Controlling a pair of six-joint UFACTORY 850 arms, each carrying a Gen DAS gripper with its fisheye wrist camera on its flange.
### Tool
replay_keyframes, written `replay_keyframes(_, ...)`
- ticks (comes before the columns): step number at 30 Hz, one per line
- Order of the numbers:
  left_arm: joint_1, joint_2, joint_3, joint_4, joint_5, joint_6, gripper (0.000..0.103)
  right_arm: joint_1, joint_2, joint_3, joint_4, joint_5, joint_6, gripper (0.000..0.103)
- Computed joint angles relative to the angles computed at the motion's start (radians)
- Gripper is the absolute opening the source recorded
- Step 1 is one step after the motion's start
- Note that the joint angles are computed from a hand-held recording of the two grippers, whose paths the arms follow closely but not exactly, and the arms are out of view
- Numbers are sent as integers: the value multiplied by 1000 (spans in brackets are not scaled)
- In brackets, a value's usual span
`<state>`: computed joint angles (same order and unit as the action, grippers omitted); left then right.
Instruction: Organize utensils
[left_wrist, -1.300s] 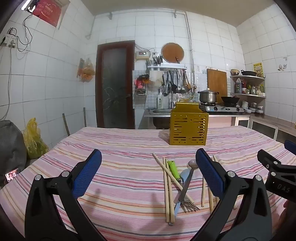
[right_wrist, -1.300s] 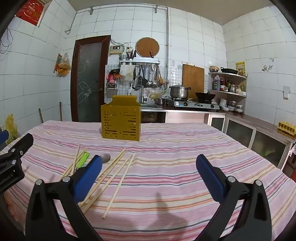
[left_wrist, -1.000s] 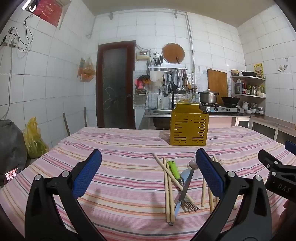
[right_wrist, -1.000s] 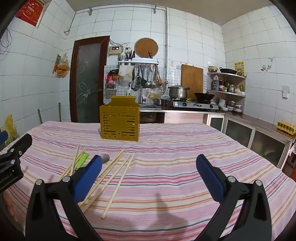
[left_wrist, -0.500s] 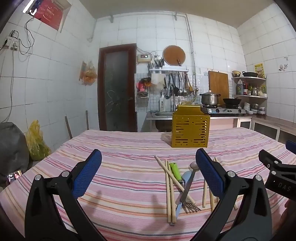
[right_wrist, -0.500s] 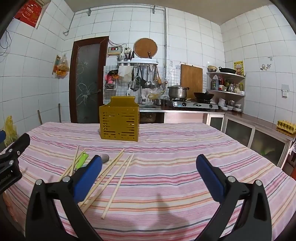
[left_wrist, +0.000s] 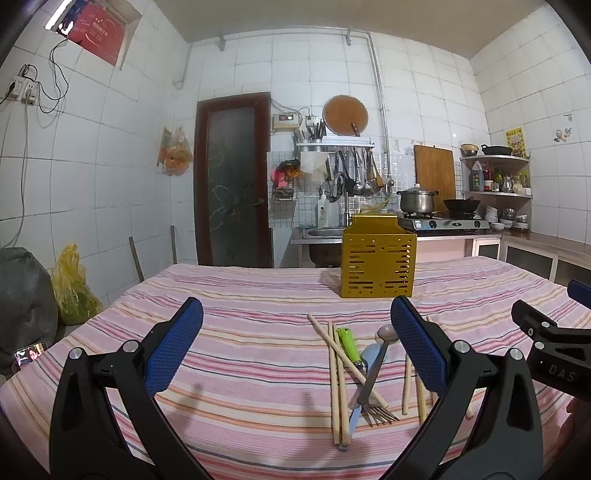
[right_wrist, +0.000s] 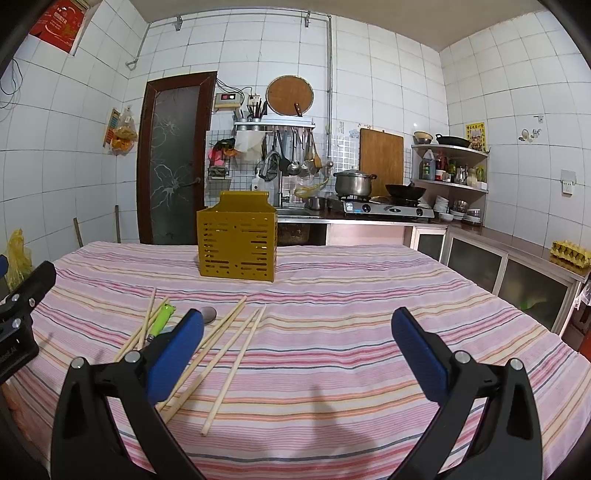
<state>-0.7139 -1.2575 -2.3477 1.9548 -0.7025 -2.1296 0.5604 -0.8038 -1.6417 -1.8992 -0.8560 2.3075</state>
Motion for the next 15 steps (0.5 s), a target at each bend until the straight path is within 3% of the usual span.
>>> replay_keyframes(15,-1,-6,-9,-1,-1,2,98,-1,1,-1,3,2,-4,99)
